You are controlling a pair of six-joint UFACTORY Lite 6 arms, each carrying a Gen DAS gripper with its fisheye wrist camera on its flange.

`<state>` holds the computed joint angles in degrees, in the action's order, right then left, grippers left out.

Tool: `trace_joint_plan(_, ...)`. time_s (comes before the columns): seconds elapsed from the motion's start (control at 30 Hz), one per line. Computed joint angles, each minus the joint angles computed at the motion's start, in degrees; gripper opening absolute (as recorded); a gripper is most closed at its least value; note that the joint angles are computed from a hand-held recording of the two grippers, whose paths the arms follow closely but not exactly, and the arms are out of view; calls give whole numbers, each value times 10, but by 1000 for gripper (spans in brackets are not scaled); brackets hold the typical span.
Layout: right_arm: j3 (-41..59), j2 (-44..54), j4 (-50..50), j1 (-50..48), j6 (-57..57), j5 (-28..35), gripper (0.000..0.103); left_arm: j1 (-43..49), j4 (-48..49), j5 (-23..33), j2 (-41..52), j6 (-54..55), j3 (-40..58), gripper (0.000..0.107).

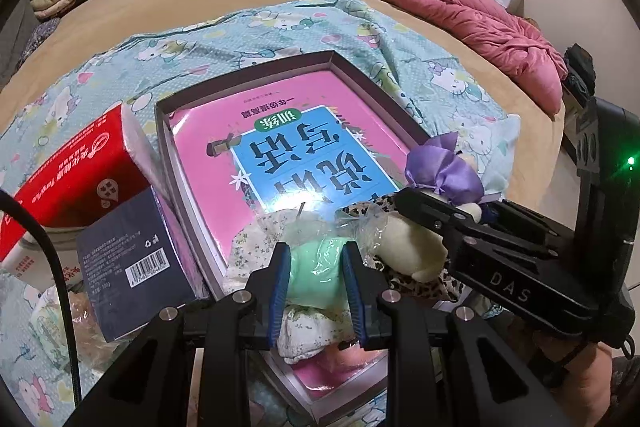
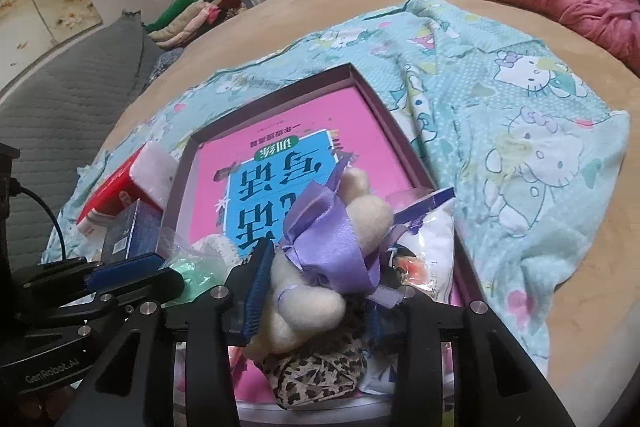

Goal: Organize soft objects
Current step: 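Carry the plush bear and green sponge over the pink book tray, then lower both items into the tray and open both grippers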

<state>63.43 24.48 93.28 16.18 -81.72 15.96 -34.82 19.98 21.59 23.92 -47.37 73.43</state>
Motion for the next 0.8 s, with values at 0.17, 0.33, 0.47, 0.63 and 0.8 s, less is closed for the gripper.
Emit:
trace_joint_plan(0.17,-11,-14,38,-7,-33,1,54,4,-8,-16,-5,-2,-9,27)
trace_joint_plan(0.33,-27,-30,95,-19,-83,4,57,3,-3,-20,-6,-10,-12,27)
trace_joint_plan(0.47,-29,-35,101,-17,-90,0,58,-2,1,-23,-7,-12,-13,29)
trace_joint_plan(0.63,-34,-46,133,-10,-128,-15,60,-6,-5,-28,-10,-6,-17,37)
trace_joint_plan(0.8,-49,-67,308,4,-305,-69,75,-11,-2,-28,-11,-6,-19,48)
